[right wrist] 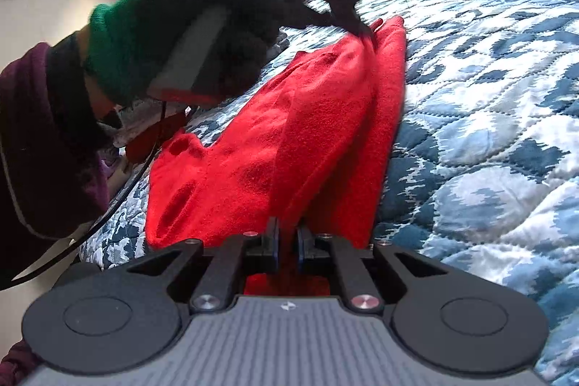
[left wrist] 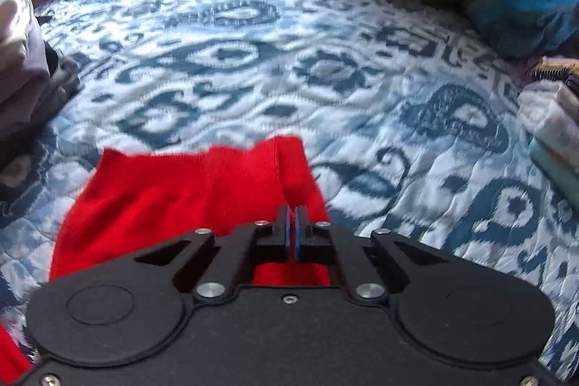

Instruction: Fold clothes

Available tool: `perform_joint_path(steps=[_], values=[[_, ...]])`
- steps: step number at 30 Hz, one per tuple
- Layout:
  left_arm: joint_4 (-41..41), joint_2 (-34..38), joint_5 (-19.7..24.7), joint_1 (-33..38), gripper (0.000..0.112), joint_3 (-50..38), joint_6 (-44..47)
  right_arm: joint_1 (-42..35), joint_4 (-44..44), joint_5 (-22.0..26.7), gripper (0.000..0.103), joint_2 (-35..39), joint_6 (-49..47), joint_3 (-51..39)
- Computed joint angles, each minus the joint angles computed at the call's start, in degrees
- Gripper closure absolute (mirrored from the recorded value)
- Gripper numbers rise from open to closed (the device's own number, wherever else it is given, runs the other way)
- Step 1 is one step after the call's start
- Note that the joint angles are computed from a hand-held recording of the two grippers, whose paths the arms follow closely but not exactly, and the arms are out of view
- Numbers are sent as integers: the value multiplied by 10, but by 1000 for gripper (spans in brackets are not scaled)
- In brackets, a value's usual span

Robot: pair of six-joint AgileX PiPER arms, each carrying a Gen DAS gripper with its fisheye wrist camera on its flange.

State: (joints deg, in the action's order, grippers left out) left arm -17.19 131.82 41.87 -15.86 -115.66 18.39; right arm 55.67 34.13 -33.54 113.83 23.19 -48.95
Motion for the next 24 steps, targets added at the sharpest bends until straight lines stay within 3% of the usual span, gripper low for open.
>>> perform_joint_path(steps=[6, 8, 12, 16, 20, 24], values=[[63, 63, 41, -31, 110, -72, -21, -4, -8, -4, 91, -3, 21, 9], [72, 49, 20, -31, 106, -41, -25, 2, 14, -4, 91, -10, 1, 13], [-19, -28, -45, 0, 103, 78, 83, 41, 145, -15, 80, -43, -129, 29], [-115, -84, -63, 38, 103, 161, 203, 113, 316, -101, 80, -61, -303, 33], [-187, -106, -60, 66, 103, 218, 284, 124, 343, -151, 81, -26, -410, -21], [-226, -104, -64, 77, 103, 259, 337, 90, 369, -89, 81, 14, -486, -93]])
